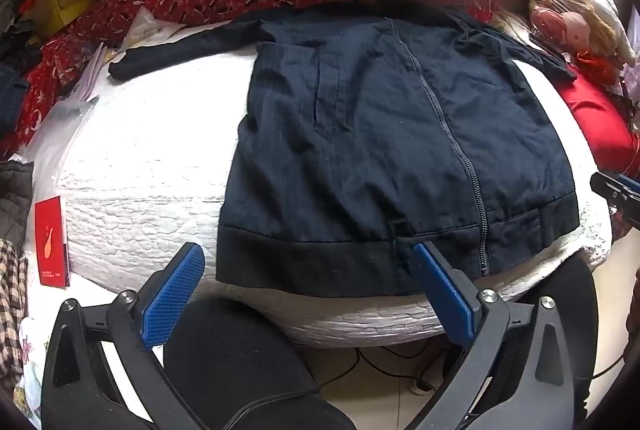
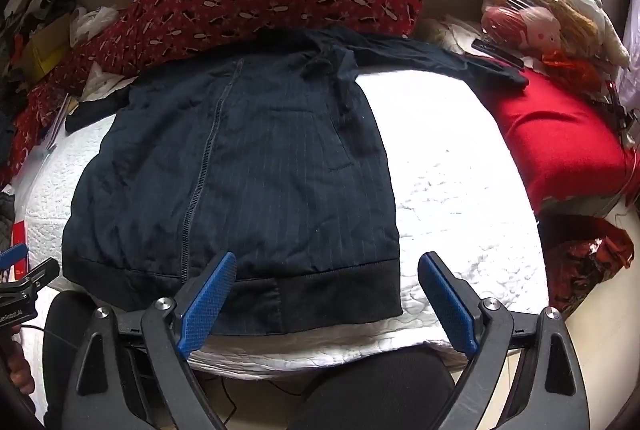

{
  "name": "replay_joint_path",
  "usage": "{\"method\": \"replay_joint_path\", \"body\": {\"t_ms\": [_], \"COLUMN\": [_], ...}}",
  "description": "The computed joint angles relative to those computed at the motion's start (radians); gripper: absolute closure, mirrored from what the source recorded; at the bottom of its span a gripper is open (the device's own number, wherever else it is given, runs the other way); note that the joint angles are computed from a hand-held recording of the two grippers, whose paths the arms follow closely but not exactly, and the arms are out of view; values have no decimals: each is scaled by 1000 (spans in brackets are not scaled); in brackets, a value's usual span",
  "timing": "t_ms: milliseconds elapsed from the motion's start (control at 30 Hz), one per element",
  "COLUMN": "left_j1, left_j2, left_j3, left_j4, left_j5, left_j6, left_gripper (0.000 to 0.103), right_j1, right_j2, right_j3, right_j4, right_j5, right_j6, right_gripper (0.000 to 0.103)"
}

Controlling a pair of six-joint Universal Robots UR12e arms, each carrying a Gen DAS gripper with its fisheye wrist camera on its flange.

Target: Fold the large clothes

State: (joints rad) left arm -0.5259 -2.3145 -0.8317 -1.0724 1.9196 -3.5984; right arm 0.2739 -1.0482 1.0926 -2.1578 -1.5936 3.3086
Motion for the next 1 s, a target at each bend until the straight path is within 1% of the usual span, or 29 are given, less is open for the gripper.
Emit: {"method": "replay_joint_path", "body": {"t_ms": [100, 200, 300, 567, 867, 1000], "left_j1": [1, 1, 1, -5, -2, -2], "left_j2": [11, 7, 7, -5, -12, -13], "left_j3": [-17, -5, -8, 10, 26, 26], "left_j4": [16, -3, 10, 9, -8, 1], "left_j5": [-2, -3, -2, 7, -4, -15], "left_j6": [-3, 4, 9, 37, 33, 36], "left_gripper": [0, 0, 0, 0, 0, 0], "right_j1": [-1, 3, 7, 5, -2, -2], "right_j2": [-8, -14, -17, -17, -20, -20], "right_j3": [9, 21, 35, 39, 48, 47], "right_j4": [-3, -31, -81, -88, -90, -90], "right_j5": [16, 4, -16, -15, -10, -9], "right_j6": [6, -10, -26, -44, -22, -24], "right_gripper": [10, 10, 10, 10, 10, 10]}}
